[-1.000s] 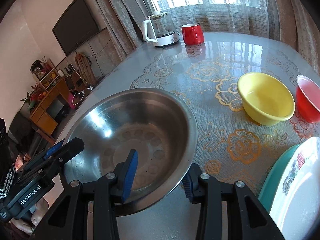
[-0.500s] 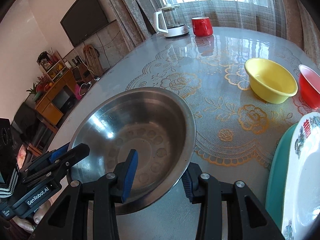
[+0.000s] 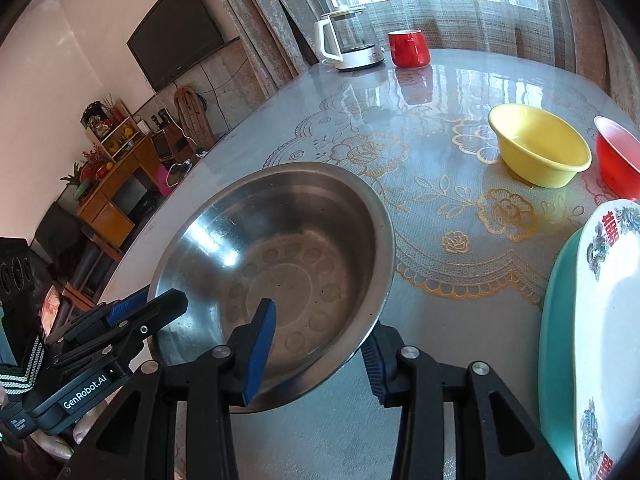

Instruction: Organize plates and bowls

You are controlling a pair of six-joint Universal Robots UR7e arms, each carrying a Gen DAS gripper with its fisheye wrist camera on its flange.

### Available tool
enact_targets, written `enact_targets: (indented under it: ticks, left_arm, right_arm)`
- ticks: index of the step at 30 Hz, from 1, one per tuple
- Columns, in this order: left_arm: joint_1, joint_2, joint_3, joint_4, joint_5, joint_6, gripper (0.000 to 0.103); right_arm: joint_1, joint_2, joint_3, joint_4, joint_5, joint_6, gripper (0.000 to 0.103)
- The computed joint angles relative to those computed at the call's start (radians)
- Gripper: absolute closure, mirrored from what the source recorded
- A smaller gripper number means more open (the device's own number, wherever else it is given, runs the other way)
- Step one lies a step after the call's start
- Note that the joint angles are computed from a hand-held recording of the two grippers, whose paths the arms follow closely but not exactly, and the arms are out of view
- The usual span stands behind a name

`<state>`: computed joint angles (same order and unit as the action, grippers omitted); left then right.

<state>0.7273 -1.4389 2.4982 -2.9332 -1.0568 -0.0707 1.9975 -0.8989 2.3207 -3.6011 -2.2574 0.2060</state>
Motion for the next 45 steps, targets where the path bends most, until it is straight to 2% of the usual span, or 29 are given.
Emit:
enact_targets:
  ticks: [5,9,15,21,28,33,37,41,45]
  left_arm:
    - [-0.021,-0.01,0.013,-0.021,0.045,-0.011,0.07]
    - [-0.023,-0.026,0.012,-0.021,0.049,-0.033,0.069]
    - [-0.064,-0.029,0.017,-0.042,0.088,-0.058,0.068]
    - [-0.104,0.006,-0.003,-0.043,0.081,-0.091,0.068]
    - [-0.164,0.102,-0.031,-0.065,0.105,-0.125,0.068]
    - [-0.203,0.176,-0.058,-0.12,0.083,-0.091,0.067]
    - [-0.218,0.242,-0.099,-0.136,0.066,-0.077,0.058]
    - [-0.212,0.307,-0.161,-0.105,0.026,-0.098,0.052]
    - [-0.214,0.366,-0.211,-0.072,0.013,-0.111,0.051]
  right_arm:
    - [0.003,-0.008,0.01,-0.017,-0.006,0.005,0.061]
    - [0.009,-0.016,0.02,-0.031,-0.025,0.01,0.06]
    - [0.013,-0.041,0.046,-0.057,-0.041,0.013,0.06]
    - [0.016,-0.082,0.089,-0.096,-0.049,-0.002,0.06]
    - [0.005,-0.162,0.155,-0.139,-0.063,-0.006,0.06]
    - [-0.04,-0.266,0.213,-0.152,-0.038,0.006,0.059]
    - [-0.076,-0.36,0.242,-0.131,-0.025,0.015,0.059]
    - [-0.132,-0.458,0.262,-0.073,0.03,0.043,0.059]
    - [-0.197,-0.521,0.273,-0.03,0.083,0.063,0.059]
